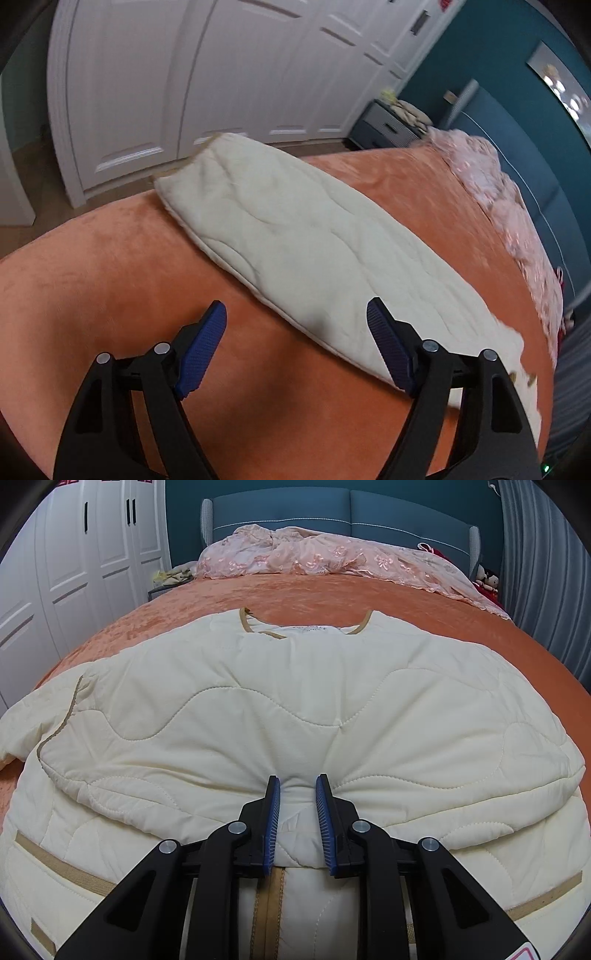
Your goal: Fold large clothes
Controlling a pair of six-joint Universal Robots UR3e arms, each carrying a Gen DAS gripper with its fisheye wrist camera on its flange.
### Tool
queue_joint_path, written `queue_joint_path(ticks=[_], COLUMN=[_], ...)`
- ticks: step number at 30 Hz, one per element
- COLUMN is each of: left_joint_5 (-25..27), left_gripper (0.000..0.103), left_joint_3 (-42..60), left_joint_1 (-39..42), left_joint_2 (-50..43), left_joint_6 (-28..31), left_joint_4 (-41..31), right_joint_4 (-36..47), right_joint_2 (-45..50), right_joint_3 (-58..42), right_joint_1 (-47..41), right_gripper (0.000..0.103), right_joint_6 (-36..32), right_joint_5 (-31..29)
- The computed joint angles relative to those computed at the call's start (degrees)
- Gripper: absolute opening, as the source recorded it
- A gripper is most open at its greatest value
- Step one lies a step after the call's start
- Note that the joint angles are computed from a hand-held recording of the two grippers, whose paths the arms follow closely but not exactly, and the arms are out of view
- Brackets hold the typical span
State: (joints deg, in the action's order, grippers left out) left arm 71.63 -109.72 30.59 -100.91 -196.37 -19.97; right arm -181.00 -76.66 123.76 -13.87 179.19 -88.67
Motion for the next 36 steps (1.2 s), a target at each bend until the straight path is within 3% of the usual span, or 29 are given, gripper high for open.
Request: queue_joint_path(ticks=[3,6,7,8,10,15,20,24,27,28,29,30,31,34,36], left_joint_5=[-2.1,0.9,2.1,3.2,-0.4,1.6,4.2,5.7,6.5,6.3,5.8,5.4,5.2,2.8,0.7], left_gripper=[0.076,0.073,0.058,0.033,0.009,0.007,0.007,0.007,0.011,0.018,0.038,0.052,0.074,0.080,0.080], left_joint_3=[3.0,7.8,9.9,12.4,15.2,17.7,29.9,46.5,56.7,57.7,57.5,55.5,52.8,42.9,40.2], left_joint_1=[2.6,-0.1,-1.3,-2.3,-2.2,-9.5,-26.4,-42.2,-52.1,-54.1,-55.9,-57.1,-57.7,-57.0,-55.2], left_joint_2=[-4.7,-8.0,-9.2,-10.3,-11.1,-5.6,-3.5,-11.5,-19.7,-21.6,-22.9,-23.1,-22.8,-21.1,-21.0], left_joint_6=[-2.0,-2.2,-2.0,-1.9,-1.6,1.8,6.4,6.3,6.6,6.4,5.9,4.8,3.4,-2.1,-6.2], left_joint_4=[0.7,1.0,-0.1,-2.3,-5.3,-2.9,-6.1,-13.2,-18.4,-18.7,-18.8,-17.9,-16.1,-8.3,-7.6], right_joint_4=[0.0,-0.1,-0.1,-0.1,-0.2,-0.5,0.7,4.9,11.0,15.1,19.3,25.8,33.4,54.5,59.1], right_joint_2=[0.0,-0.3,-0.4,-0.4,-0.6,-0.7,-1.6,-11.2,-27.6,-33.6,-39.6,-45.6,-51.6,-62.2,-61.3], right_joint_3=[0.0,0.2,0.3,0.3,0.6,0.9,0.8,5.7,14.5,16.6,18.2,18.9,19.1,16.7,14.6], right_joint_1=[0.0,-0.5,-0.7,-0.8,-1.3,-2.0,-2.7,-7.2,-16.1,-19.4,-22.5,-26.3,-30.9,-43.4,-47.2], right_gripper=[0.021,0.021,0.021,0.021,0.021,0.020,0.021,0.038,0.051,0.054,0.059,0.063,0.066,0.067,0.067], right_joint_6=[0.2,0.2,0.2,0.3,0.2,0.4,0.8,1.8,-1.6,-4.1,-6.8,-10.7,-15.3,-27.6,-29.9], right_joint_5=[0.2,0.9,1.1,1.4,2.0,3.4,4.5,10.6,20.1,22.4,23.8,26.3,29.3,36.9,38.9])
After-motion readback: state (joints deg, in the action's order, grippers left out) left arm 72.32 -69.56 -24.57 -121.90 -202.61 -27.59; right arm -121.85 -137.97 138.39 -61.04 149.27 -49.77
